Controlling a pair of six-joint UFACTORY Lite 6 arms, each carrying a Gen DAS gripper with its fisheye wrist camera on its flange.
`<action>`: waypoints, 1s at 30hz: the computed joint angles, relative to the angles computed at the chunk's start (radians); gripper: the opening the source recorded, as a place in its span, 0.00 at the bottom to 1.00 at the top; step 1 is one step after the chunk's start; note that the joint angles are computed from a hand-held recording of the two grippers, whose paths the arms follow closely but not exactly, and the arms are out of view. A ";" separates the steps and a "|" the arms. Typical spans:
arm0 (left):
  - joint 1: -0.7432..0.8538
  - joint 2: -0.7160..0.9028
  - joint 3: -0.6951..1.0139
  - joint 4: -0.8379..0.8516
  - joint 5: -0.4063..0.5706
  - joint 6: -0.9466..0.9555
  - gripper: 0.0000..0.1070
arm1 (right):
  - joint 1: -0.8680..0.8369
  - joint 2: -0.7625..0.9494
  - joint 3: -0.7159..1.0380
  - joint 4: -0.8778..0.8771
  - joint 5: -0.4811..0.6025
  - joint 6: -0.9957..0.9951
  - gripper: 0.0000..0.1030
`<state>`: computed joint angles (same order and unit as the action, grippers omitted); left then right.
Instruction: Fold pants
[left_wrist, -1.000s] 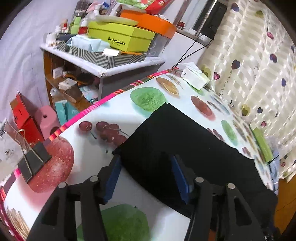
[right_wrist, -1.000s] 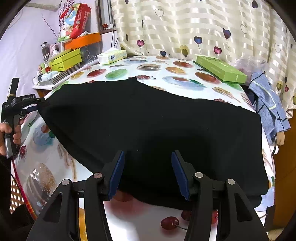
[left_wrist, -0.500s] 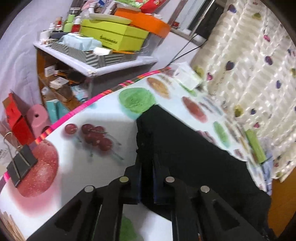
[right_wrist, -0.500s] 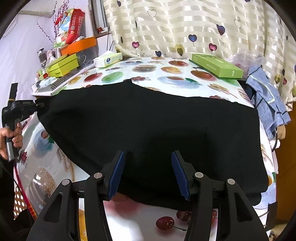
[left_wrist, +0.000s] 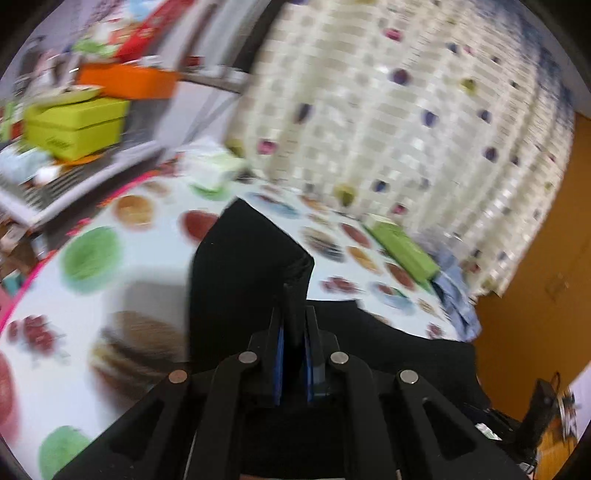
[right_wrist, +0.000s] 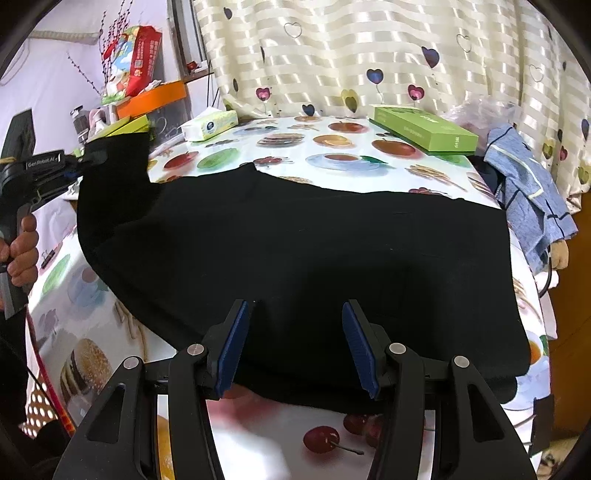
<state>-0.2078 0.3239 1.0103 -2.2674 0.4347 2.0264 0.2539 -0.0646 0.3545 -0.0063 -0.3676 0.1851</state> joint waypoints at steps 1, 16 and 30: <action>-0.030 0.007 0.014 0.003 0.000 -0.002 0.09 | -0.003 -0.005 -0.004 -0.003 0.000 0.003 0.52; -0.341 0.235 0.185 0.296 -0.042 -0.210 0.10 | -0.106 -0.047 -0.046 -0.276 -0.028 0.236 0.52; -0.203 0.021 -0.042 0.155 0.029 -0.014 0.22 | -0.099 0.028 0.069 -0.565 -0.039 0.579 0.52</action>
<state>-0.4110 0.3453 0.9684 -2.1127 0.4637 2.0127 0.1552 -0.0364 0.4237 -0.5718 -0.4063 0.7636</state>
